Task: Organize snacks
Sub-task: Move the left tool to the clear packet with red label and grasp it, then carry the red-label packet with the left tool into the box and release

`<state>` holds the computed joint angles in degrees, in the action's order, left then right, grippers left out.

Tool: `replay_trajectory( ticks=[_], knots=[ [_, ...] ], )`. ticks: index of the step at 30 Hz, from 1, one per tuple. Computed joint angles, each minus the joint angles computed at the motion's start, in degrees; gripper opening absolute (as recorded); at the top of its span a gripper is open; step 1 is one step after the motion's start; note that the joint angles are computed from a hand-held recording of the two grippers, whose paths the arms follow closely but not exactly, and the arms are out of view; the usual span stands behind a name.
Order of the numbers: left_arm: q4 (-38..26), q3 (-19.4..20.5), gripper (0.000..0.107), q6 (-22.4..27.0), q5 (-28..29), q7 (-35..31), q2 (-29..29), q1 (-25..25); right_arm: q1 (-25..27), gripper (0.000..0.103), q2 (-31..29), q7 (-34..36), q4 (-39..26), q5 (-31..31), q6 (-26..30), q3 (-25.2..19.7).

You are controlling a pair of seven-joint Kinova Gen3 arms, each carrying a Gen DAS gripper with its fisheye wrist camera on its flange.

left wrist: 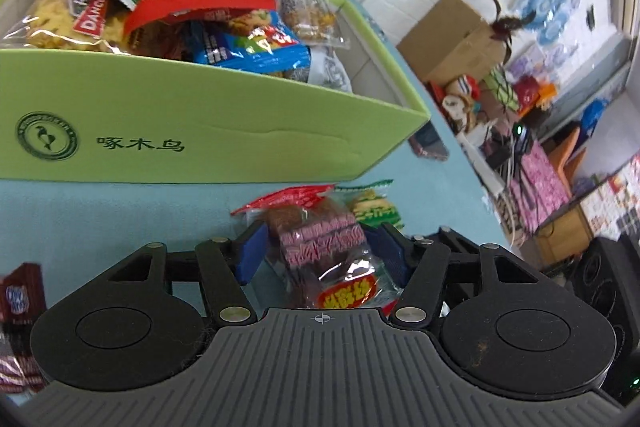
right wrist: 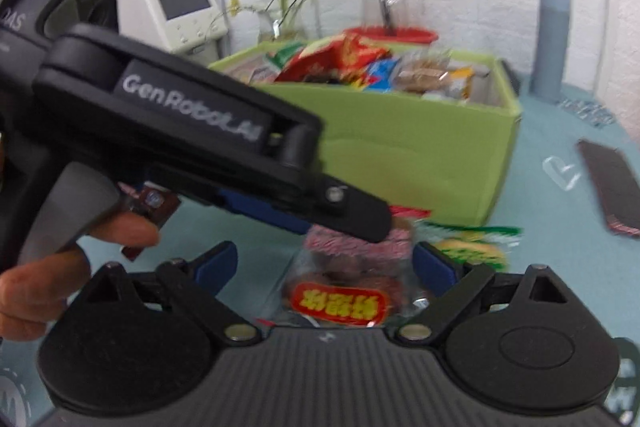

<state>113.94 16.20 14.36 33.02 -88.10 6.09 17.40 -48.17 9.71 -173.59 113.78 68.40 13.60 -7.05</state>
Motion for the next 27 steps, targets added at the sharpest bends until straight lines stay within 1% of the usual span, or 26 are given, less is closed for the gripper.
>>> replay_trajectory(
  ticks=[1,2,3,6,7,8,9,10,11,12,13,15,17,18,19,20,21,22,23,24,26,27],
  knots=[
    [-0.21,-1.29,0.036,0.81,-1.18,0.26,0.17,1.15,0.32,0.094,-0.02,0.18,0.05,-0.31,0.07,-0.56],
    [-0.1,-2.4,0.027,1.41,-1.43,0.19,0.14,2.06,-0.25,0.094,-0.35,-0.57,0.38,0.15,-0.18,-0.05],
    [0.56,-2.45,0.024,1.41,-0.74,-0.44,-0.2,2.07,-0.78,0.094,-0.81,-2.25,0.86,1.55,-0.33,0.19],
    [3.82,1.44,0.024,0.67,4.63,-3.23,-2.38,-1.35,-1.26,0.094,-2.38,-9.24,2.63,6.47,1.13,-1.9],
    [5.2,1.63,0.024,0.1,5.39,-2.76,-3.59,-0.98,-1.99,0.094,-3.28,-11.57,3.68,8.09,1.94,-2.47],
    [6.66,1.24,0.024,-0.72,5.25,-1.35,-4.87,0.45,-2.67,0.094,-4.15,-13.9,4.62,9.23,3.29,-3.47],
    [8.01,0.85,0.024,-1.56,4.18,0.98,-6.06,2.07,-3.13,0.094,-4.97,-16.23,5.6,10.22,4.66,-4.77],
    [9.51,1.52,0.024,-2.44,2.71,3.31,-7.42,2.76,-3.83,0.094,-5.81,-18.56,6.64,10.85,6.36,-6.25],
    [11.2,3.25,0.024,-3.42,1.65,5.64,-8.99,2.54,-4.52,0.094,-6.7,-20.89,7.75,11.32,8.08,-7.79],
    [12.71,5.9,0.025,-4.27,0.94,7.97,-10.34,1.25,-5.24,0.094,-7.61,-23.22,8.95,11.55,10.08,-9.64],
    [13.84,7.49,0.026,-4.75,-0.04,10.3,-11.46,0.86,-5.84,0.094,-8.31,-25.55,10.03,12.02,12.04,-11.45],
    [16.09,12.8,0.028,-5.73,-1.75,14.96,-13.83,-1.98,-6.74,0.094,-8.9,-30.21,11.81,13.03,15.95,-15.14],
    [16.6,18.11,0.03,-4.84,-5.48,19.62,-16.01,-6.21,-7.86,0.093,-8.98,-32.87,12.73,12.94,19.83,-17.78],
    [16.26,20.12,0.032,-3.68,-7.09,21.95,-17.06,-8.4,-8.3,0.093,-9.18,-33.04,12.82,11.76,21.46,-18.57],
    [16.42,21.12,0.033,-3.06,-8.41,24.28,-18.51,-9.53,-8.79,0.093,-9.51,-33.75,13.03,11.01,23.44,-19.42],
    [16.72,21.25,0.036,-3.19,-9.84,26.61,-19.63,-9.6,-9.43,0.093,-9.68,-34.75,13.06,10.49,25.38,-20.08],
    [16.97,20.4,0.038,-3.48,-11.66,28.94,-20.21,-8.6,-9.64,0.093,-9.75,-35.89,13.12,10.5,26.39,-20.43],
    [17.31,18.78,0.038,-4.11,-13.79,31.27,-20.24,-6.61,-9.7,0.093,-9.89,-36.76,13.36,10.91,26.47,-20.35],
    [17.14,18.11,0.039,-4.33,-16.12,33.43,-20.04,-5.63,-9.66,0.093,-9.75,-36.7,13.31,10.81,26.48,-20.37],
    [16.87,17.34,0.043,-4.57,-18.45,34.95,-19.52,-4.5,-9.64,0.093,-9.34,-35.73,12.84,9.95,26.68,-20.34],
    [15.66,18.43,0.044,-3.75,-21.57,36.72,-17.97,-5.11,-9.25,0.093,-8.64,-35.51,12.49,10.3,25.31,-19.71],
    [15.15,18.29,0.044,-3.34,-22.64,36.99,-17.03,-4.76,-9.06,0.093,-8.29,-34.59,12.12,9.65,24.58,-19.39]
  ],
)
